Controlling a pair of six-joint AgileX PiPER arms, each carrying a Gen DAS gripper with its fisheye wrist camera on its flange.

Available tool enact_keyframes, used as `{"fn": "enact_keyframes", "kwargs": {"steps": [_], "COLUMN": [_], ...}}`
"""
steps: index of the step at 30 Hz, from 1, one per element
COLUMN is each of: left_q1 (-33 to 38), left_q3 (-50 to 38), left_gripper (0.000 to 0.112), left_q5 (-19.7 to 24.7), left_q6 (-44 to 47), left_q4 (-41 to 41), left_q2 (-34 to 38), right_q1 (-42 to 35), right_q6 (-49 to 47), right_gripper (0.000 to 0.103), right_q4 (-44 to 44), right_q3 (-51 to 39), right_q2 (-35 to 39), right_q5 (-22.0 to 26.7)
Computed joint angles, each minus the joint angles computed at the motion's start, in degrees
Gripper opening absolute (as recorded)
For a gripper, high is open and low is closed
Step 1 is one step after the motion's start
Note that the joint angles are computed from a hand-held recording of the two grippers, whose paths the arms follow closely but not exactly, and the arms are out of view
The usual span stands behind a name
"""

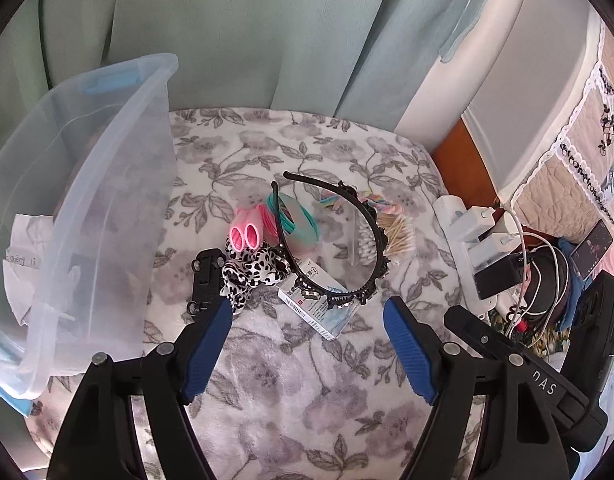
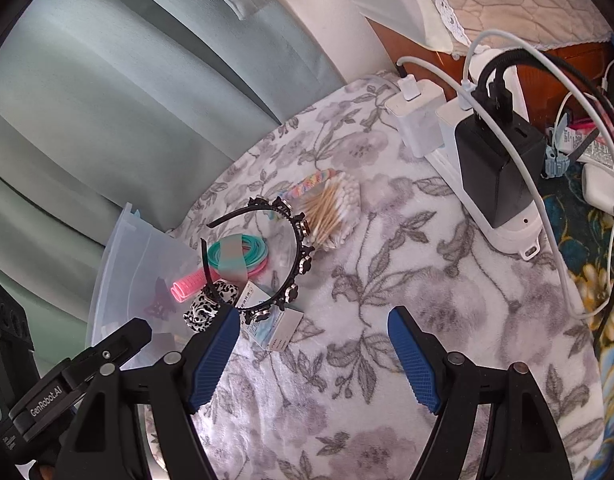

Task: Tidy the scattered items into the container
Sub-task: 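Move both tools back toward the remaining items, then grasp the leopard-print scrunchie with the left tool while the right tool grasps the black headband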

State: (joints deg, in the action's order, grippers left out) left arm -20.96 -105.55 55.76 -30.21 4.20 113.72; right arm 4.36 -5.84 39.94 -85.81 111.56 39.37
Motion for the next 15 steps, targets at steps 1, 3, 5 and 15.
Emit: {"fn": "enact_keyframes", "kwargs": {"steps": [1,3,5,15], "left_q1": [0.06,0.26,0.56,2.45], "left_q3": [-0.49,-2.15,-3.61,-1.92], "left_gripper": [0.076,0.072,0.070,0.068], "left_q5": [-0.02,0.39,0.65,-0.81], "left_q6": [0.05,0.20,0.54,-3.07], "left_q4": [-0.16,-0.55,-1.22,1.20], "left_q2": [0.72,2.55,4.12,6.12], "right_q1": [-0.03,0.01,0.06,0.60], "right_q6": [0.07,0.52,0.73,0.18], "right_gripper": [0.080,0.080,0.080,0.080], "right_q4": [0.00,-0.13,-0.35,2.14], "right_q3": [-0.02,-0.38,-0.79,-4.34], "right_q2": [0.32,1.14,1.85,6.72], "right_q5": [0.00,0.06,0.20,1.23]}}
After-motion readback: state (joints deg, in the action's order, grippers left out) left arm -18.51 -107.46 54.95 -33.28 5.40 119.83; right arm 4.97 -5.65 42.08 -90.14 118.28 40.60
